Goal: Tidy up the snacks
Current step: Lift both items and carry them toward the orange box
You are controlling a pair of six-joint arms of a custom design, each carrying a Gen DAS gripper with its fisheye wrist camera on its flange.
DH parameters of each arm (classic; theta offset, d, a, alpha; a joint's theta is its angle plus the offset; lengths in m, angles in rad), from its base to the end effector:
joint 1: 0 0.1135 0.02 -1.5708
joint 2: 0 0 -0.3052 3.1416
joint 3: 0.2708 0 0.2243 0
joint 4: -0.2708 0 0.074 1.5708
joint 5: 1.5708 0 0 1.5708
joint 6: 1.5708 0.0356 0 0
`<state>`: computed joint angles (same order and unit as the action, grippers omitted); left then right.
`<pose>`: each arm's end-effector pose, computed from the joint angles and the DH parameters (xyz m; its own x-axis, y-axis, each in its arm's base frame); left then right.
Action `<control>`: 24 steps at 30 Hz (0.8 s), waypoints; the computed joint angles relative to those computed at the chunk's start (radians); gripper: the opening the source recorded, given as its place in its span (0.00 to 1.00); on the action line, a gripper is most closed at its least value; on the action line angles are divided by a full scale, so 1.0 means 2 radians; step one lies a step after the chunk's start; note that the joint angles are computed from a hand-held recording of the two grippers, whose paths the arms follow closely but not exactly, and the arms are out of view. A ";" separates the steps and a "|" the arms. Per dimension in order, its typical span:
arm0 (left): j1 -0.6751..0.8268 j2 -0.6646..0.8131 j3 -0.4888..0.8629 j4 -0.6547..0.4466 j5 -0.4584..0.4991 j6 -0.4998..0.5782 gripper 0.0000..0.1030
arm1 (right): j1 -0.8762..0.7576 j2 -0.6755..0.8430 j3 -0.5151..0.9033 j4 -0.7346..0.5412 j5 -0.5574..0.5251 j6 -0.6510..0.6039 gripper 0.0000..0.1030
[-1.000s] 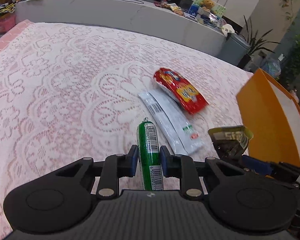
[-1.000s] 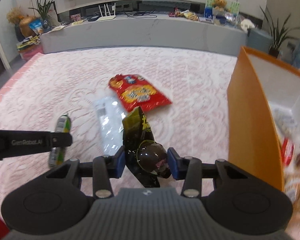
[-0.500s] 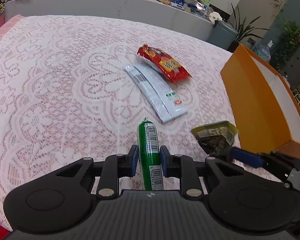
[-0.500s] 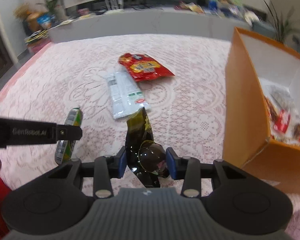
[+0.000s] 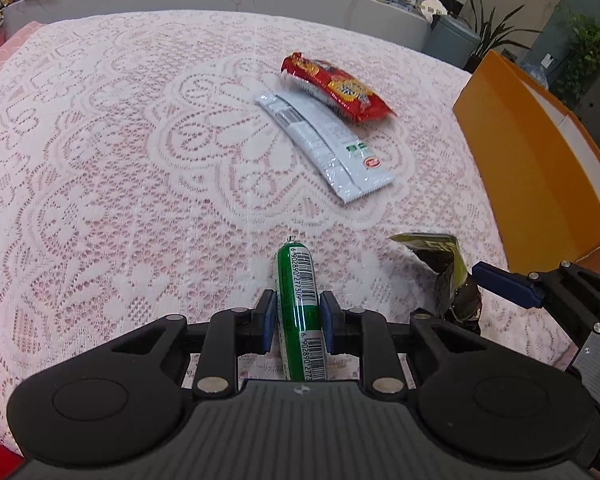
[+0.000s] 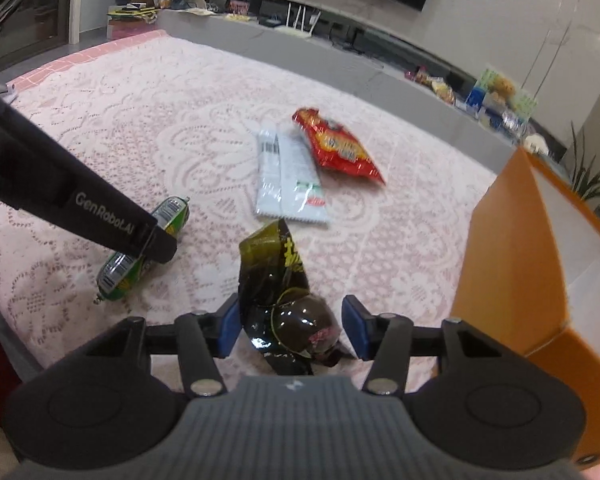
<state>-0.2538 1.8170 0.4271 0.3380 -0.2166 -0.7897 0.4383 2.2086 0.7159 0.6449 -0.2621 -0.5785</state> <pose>0.2403 -0.0544 0.1132 -0.6927 -0.5368 -0.4817 -0.4969 0.8393 -0.2208 0.3131 0.1569 0.0666 -0.2595 -0.7048 -0.6602 -0.8444 0.4973 -0.1991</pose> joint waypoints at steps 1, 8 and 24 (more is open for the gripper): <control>-0.001 0.000 0.001 -0.001 -0.001 0.002 0.25 | 0.000 0.001 -0.001 0.001 0.001 0.001 0.51; -0.003 0.005 0.015 -0.020 -0.005 0.011 0.25 | 0.004 0.003 -0.002 -0.008 0.008 0.001 0.58; -0.010 0.016 0.033 -0.043 -0.016 0.043 0.25 | -0.043 -0.004 0.070 -0.138 -0.081 0.072 0.48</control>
<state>-0.2729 1.8494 0.4922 0.2522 -0.2486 -0.7037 0.3522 2.2011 0.8556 0.3696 -0.4235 -0.4352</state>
